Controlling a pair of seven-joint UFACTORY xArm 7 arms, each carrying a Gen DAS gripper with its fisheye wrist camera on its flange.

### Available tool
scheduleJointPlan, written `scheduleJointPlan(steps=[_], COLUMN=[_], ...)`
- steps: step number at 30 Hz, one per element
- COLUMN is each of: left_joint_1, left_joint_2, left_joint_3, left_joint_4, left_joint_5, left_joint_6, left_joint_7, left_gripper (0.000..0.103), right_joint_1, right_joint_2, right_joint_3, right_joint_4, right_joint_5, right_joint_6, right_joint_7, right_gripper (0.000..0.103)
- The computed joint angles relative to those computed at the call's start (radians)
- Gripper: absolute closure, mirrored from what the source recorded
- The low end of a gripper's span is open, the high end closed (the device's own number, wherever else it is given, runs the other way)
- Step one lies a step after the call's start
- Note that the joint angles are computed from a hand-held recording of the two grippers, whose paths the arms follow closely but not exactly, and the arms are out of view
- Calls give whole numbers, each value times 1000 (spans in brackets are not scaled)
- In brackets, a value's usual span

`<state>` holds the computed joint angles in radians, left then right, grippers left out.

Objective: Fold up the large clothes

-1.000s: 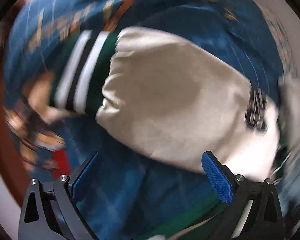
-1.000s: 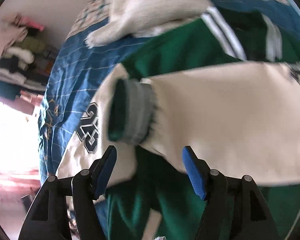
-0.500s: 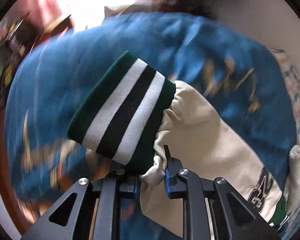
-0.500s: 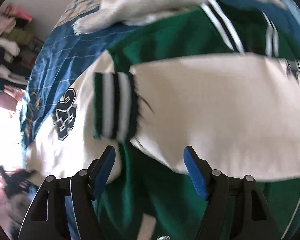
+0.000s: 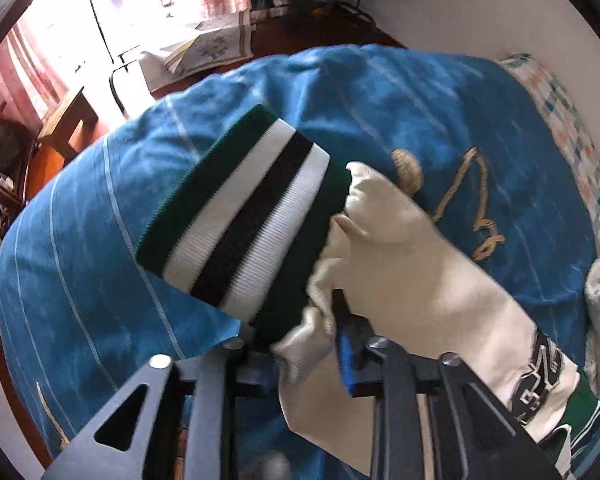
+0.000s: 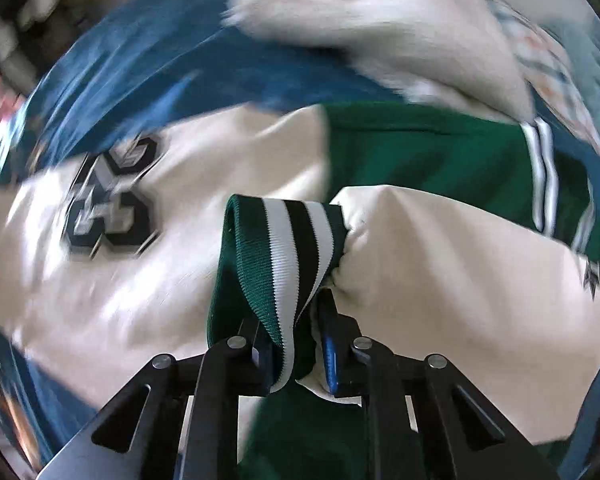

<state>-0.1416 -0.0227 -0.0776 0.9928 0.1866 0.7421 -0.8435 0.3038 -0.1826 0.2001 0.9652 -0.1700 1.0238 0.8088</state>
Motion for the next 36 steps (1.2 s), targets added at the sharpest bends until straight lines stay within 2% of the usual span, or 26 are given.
scheduleJointPlan(steps=[1, 2, 3, 4, 5, 6, 7, 8, 9, 10, 12, 15, 17, 20, 24, 26, 29, 32, 34, 36], left_joint_1=[1, 1, 0, -1, -3, -4, -6, -7, -8, -9, -15, -30, -52, -111, -180, -221, -294, -385, -459, -551], left_joint_2=[11, 20, 24, 29, 30, 29, 28, 27, 25, 19, 1, -43, -56, -60, -52, -44, -14, 57, 139, 252], left_joint_3=[2, 3, 4, 3, 3, 3, 3, 3, 2, 1, -6, -31, -70, -131, -166, -189, -224, -256, -277, -305], left_joint_4=[3, 4, 1, 1, -1, -6, -7, -7, -7, -8, -3, 30, 94, 211, 313, 359, 430, 533, 636, 776], left_joint_5=[-17, -34, -46, -49, -41, -38, -34, -33, -28, -8, 42, 130, 240, 380, 437, 460, 484, 484, 469, 450], left_joint_6=[-2, -5, -15, -19, -23, -36, -37, -40, -43, -45, -40, -19, 60, 201, 262, 289, 328, 366, 396, 431], left_joint_7=[13, 25, 31, 29, 13, 1, -8, -17, -26, -44, -79, -118, -139, -142, -93, -74, -53, -35, -37, -32], left_gripper=[55, 50, 49, 49, 49, 49, 51, 51, 56, 74, 92, 96, 96, 97, 97, 98, 99, 99, 99, 100], right_joint_1=[1, 2, 0, -4, 4, -7, -19, -34, -50, -73, -110, -145, -144, -137, -138, -137, -141, -173, -207, -264], right_joint_2=[-7, -31, -61, -85, -151, -202, -230, -275, -322, -376, -390, -372, -365, -401, -443, -471, -591, -758, -882, -1059], right_joint_3=[-2, -15, -33, -46, -83, -89, -81, -74, -64, -45, -17, 39, 45, 43, 47, 29, -9, -50, -81, -143], right_joint_4=[-10, -36, -62, -82, -136, -171, -178, -194, -207, -213, -177, -123, -121, -145, -159, -179, -250, -331, -380, -435], right_joint_5=[8, 47, 104, 159, 251, 302, 315, 315, 308, 278, 215, 104, 72, 50, 6, 15, 50, 75, 77, 51], right_joint_6=[-8, -34, -61, -89, -138, -156, -157, -144, -131, -88, 18, 211, 288, 333, 397, 386, 393, 458, 529, 657], right_joint_7=[-4, -21, -40, -59, -76, -69, -41, -11, 21, 69, 120, 183, 202, 233, 252, 249, 238, 225, 204, 168], right_gripper=[79, 75, 68, 55, 50, 40, 32, 31, 28, 22, 15, 14, 13, 12, 12, 12, 12, 12, 12, 12])
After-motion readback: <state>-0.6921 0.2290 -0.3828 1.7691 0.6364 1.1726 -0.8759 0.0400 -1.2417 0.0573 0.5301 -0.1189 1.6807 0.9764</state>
